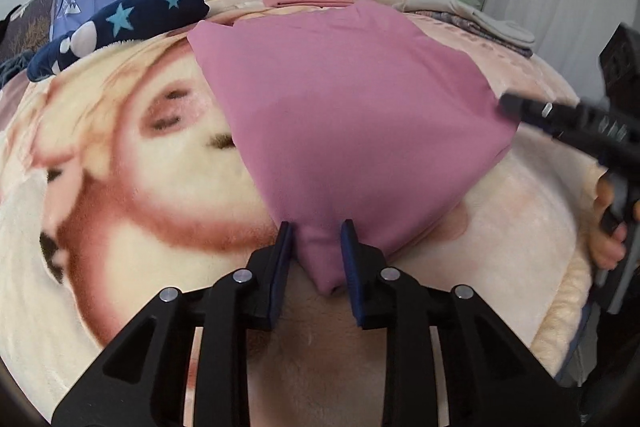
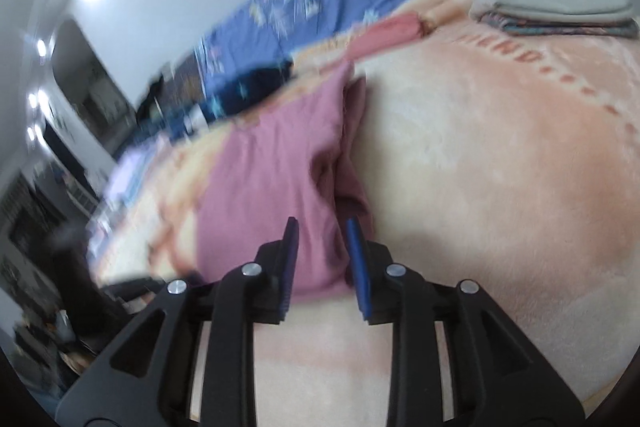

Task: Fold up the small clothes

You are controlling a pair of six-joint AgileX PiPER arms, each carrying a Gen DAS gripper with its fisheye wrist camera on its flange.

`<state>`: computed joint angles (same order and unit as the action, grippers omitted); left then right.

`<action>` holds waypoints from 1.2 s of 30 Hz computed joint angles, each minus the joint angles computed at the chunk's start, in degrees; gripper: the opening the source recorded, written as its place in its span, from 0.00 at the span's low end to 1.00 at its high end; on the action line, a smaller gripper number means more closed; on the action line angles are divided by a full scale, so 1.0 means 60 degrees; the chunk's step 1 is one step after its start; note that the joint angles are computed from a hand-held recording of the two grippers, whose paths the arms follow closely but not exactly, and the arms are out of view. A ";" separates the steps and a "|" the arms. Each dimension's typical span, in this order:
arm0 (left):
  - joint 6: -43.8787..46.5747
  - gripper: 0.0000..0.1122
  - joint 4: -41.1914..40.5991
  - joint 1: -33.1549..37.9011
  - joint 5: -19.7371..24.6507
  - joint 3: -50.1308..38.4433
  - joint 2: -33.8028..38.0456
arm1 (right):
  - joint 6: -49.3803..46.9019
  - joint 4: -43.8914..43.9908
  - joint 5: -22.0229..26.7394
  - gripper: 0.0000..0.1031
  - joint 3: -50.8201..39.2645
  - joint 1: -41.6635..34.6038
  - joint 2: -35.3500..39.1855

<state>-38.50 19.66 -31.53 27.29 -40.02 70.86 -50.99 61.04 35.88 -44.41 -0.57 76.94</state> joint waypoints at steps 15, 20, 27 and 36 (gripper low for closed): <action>-0.0217 0.36 -0.0058 0.0160 -0.0499 0.0426 -0.0152 | 0.2110 -0.2258 0.0894 0.42 -0.6263 0.0691 0.3838; -0.0404 0.37 0.0094 0.0080 -0.0466 0.0425 -0.0139 | 0.5182 -0.5733 0.1605 0.53 -1.0284 0.1841 0.6804; 0.0035 0.37 -0.0326 0.0251 -0.0604 0.0446 -0.0143 | 0.5433 -0.6055 0.1279 0.08 -1.0605 0.1991 0.7399; -0.0056 0.38 -0.0220 0.0244 -0.0603 0.0447 -0.0149 | 0.4691 -0.5430 -0.0171 0.26 -0.8265 0.1750 0.5679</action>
